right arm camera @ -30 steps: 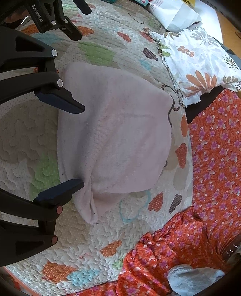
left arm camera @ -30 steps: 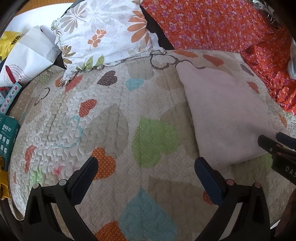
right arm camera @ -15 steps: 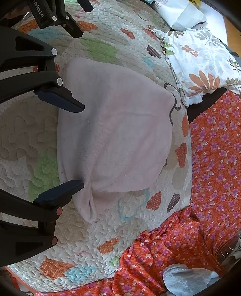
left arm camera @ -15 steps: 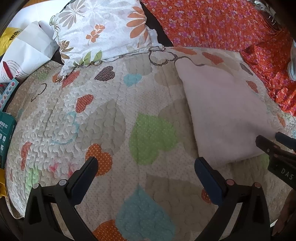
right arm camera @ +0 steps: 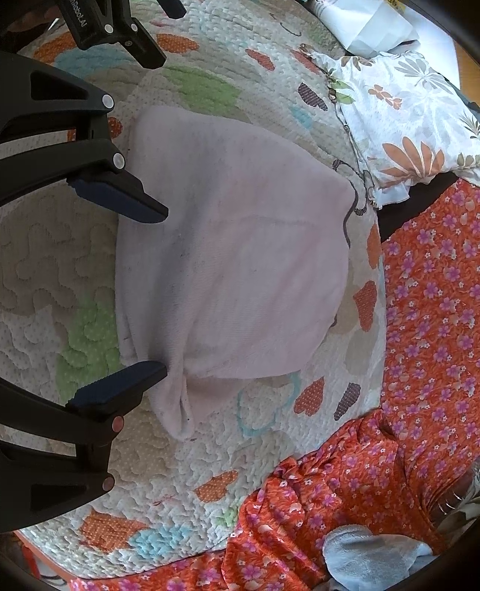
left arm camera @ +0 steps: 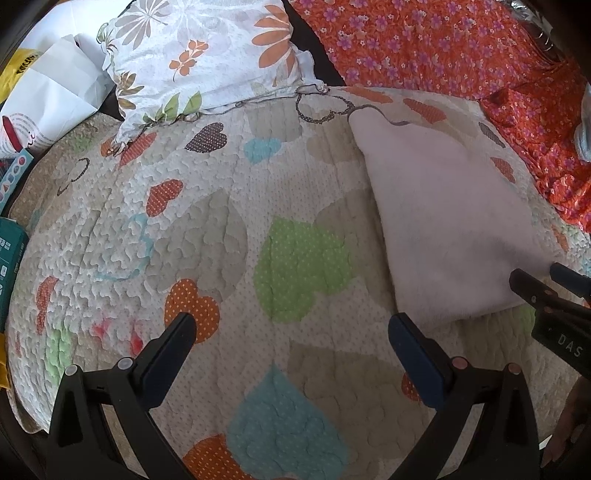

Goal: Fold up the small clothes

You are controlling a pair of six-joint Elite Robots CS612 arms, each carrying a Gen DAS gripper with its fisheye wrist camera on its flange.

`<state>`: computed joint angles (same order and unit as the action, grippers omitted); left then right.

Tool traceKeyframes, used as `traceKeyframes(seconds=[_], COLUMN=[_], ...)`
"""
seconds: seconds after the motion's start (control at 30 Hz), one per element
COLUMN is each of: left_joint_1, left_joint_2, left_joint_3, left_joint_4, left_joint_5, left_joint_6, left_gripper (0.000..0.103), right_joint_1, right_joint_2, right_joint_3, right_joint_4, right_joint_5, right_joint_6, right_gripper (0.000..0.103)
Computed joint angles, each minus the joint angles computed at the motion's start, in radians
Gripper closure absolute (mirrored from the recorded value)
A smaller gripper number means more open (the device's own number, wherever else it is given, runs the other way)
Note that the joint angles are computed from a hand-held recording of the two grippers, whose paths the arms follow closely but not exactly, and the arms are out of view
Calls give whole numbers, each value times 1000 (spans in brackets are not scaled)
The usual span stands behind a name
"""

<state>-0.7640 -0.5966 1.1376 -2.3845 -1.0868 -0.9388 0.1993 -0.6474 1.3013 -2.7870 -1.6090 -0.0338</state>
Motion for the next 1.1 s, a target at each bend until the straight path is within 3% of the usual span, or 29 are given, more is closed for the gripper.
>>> traceKeyframes(seconds=[1.1], left_joint_1=[6], left_joint_2=[-2], left_joint_3=[7], left_joint_4=[-1], left_joint_5=[-34], left_joint_6=[-18], left_gripper=[0], right_joint_1=[2], right_joint_2=[1], right_joint_3=[2], right_joint_4=[5], right_joint_5=[-29], right_joint_6=[-27], right_gripper=[20])
